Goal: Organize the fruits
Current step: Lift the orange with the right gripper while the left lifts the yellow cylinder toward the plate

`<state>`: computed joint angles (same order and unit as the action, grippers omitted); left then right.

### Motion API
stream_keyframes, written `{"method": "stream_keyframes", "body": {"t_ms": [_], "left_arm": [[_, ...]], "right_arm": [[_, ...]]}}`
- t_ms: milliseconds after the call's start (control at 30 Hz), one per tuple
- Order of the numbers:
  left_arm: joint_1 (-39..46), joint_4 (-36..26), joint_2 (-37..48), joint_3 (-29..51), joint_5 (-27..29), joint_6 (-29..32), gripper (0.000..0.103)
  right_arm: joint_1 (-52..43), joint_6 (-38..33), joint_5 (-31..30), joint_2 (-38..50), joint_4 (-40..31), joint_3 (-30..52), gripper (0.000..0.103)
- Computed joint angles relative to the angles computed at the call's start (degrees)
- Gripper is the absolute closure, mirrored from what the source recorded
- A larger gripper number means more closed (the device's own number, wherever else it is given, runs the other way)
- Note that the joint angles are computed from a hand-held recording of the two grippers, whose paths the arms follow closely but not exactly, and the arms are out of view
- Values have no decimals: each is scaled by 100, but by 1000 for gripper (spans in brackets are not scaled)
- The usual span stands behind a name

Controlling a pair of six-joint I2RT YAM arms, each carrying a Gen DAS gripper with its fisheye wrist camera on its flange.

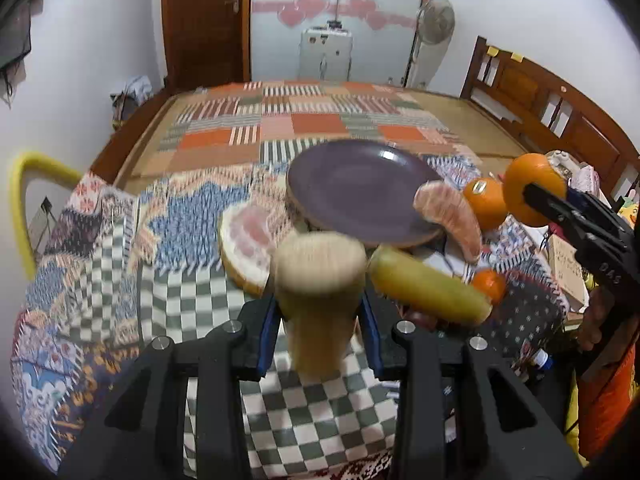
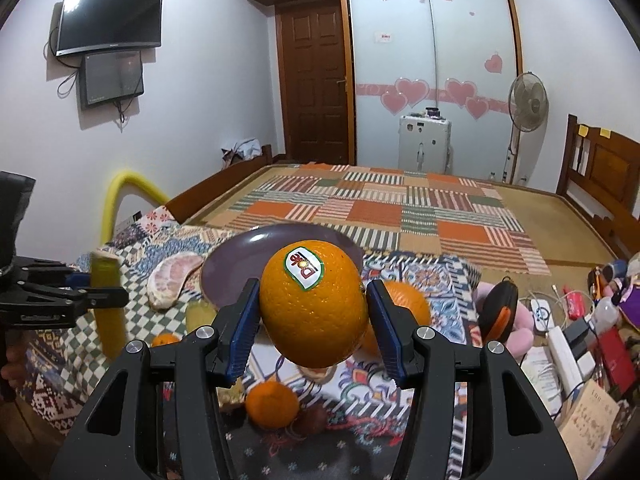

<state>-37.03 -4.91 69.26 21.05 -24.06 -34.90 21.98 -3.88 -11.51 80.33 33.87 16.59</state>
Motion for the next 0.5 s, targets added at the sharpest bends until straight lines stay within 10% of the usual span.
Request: {"method": "stream_keyframes", "body": {"t_ms": [500], "left_arm": [[549, 541, 672, 720, 227, 767, 67]], "right_arm": [[10, -169, 154, 819, 119, 806, 53]]}}
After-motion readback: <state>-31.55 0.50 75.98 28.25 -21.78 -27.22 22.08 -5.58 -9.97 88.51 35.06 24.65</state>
